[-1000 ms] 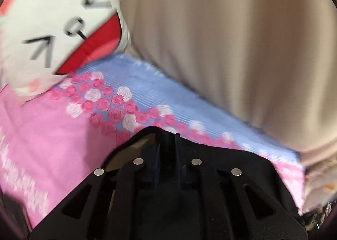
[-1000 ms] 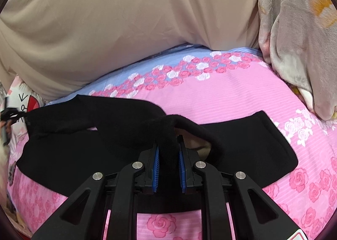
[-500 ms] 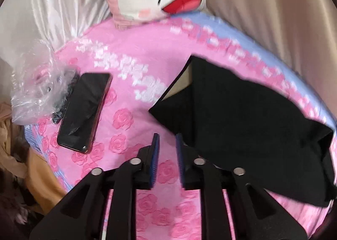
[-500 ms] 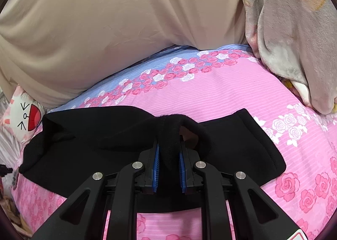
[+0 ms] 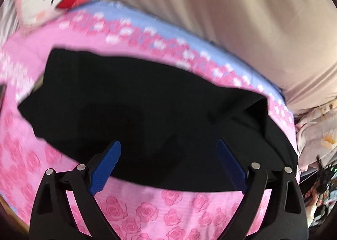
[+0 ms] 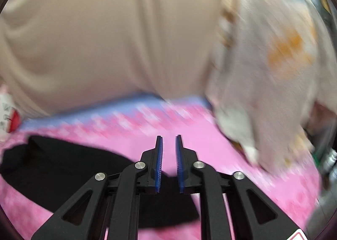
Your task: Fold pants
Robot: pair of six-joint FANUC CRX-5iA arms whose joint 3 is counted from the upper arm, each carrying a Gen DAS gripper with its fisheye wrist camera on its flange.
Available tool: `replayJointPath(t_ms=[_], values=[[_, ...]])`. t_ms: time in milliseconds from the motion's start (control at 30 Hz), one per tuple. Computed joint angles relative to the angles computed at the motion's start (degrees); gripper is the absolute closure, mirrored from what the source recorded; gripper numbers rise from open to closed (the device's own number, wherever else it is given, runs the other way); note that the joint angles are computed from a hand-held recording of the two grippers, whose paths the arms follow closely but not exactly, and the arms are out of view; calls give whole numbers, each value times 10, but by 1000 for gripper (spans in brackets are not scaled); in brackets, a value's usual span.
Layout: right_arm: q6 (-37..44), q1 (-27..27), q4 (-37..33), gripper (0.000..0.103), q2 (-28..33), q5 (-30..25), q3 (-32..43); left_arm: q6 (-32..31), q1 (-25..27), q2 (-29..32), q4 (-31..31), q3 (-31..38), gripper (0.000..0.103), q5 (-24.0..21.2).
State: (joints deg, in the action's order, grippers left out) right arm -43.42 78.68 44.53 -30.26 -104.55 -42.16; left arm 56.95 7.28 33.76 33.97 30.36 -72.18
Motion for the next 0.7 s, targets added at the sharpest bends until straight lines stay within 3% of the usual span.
replayJointPath(t_ms=[100,133,167,200,300,367,400,433,467,500,567,633,700], values=[[-172,101,9,82,-64,8,-64,55,8,15,-8,2,13,-9],[-204,110,28,62,-69,32,-81,70,11,24,-2,7,13,-14],[-210,99,46,37,-73,71,-92,88,13,31,4,11,13,-17],[-206,75,62,31,-71,114,-98,96,13,35,8,13,13,-15],[-173,-39,97,27,-70,271,-118,87,2,35,5,13,13,3],[-144,-100,76,27,-57,340,-116,84,-4,46,8,24,10,1],[-130,-134,70,28,-51,387,-119,97,-4,56,7,34,10,-8],[-129,-172,82,46,-47,443,-130,121,-2,69,5,51,10,-24],[-116,-204,83,88,-40,488,-132,144,2,82,15,59,10,-38],[-104,-221,84,95,-32,503,-126,151,7,83,34,48,10,-34],[-112,-201,139,96,-34,455,-117,156,15,83,56,42,10,-32],[-99,-137,183,99,-40,331,-95,163,19,80,48,47,10,-23],[-72,-79,145,99,-28,204,-62,160,24,75,45,46,10,-14]])
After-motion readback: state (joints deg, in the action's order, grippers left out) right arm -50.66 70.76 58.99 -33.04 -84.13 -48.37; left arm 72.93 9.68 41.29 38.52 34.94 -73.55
